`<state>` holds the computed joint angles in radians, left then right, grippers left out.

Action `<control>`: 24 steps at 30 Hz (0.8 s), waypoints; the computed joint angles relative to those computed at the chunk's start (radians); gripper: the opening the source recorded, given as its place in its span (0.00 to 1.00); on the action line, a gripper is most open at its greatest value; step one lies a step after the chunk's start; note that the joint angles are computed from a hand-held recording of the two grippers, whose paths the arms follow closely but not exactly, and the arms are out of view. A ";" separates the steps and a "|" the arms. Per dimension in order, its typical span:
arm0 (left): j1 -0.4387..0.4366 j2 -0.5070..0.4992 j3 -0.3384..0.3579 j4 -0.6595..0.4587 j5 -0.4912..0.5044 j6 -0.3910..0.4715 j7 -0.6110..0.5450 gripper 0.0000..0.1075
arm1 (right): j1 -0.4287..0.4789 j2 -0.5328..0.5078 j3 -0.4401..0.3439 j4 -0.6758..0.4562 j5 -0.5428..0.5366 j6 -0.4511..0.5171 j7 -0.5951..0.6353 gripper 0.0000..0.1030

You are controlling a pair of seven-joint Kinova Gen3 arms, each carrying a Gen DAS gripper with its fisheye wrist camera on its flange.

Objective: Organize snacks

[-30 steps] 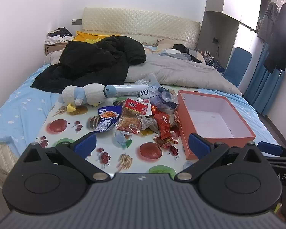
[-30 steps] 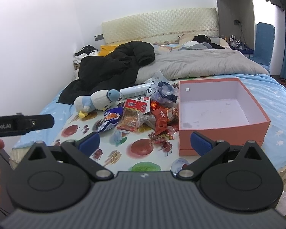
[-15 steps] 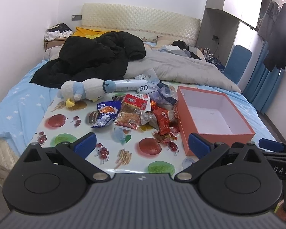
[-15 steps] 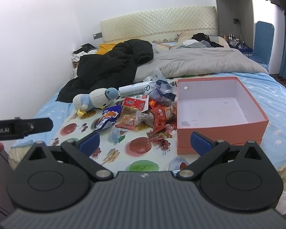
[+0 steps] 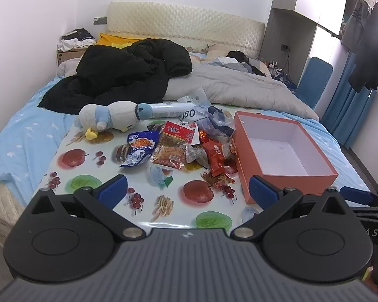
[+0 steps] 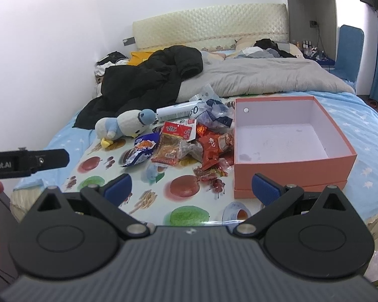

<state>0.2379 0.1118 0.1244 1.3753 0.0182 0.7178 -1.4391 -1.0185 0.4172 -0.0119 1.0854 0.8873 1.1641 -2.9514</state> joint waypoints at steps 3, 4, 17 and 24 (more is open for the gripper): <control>-0.002 0.012 0.002 -0.005 0.013 0.001 0.001 0.96 | 0.002 0.007 0.000 -0.009 -0.006 0.004 0.009 1.00; -0.005 0.018 0.004 -0.007 0.024 0.001 -0.013 0.96 | 0.003 0.011 0.000 -0.014 -0.008 0.007 0.014 1.00; 0.031 0.127 -0.016 -0.096 -0.046 0.018 0.028 0.96 | 0.055 0.055 0.019 -0.059 -0.098 -0.012 0.077 1.00; 0.041 0.226 -0.043 -0.191 -0.071 0.036 0.080 0.96 | 0.052 0.126 0.061 -0.101 -0.107 -0.011 0.124 1.00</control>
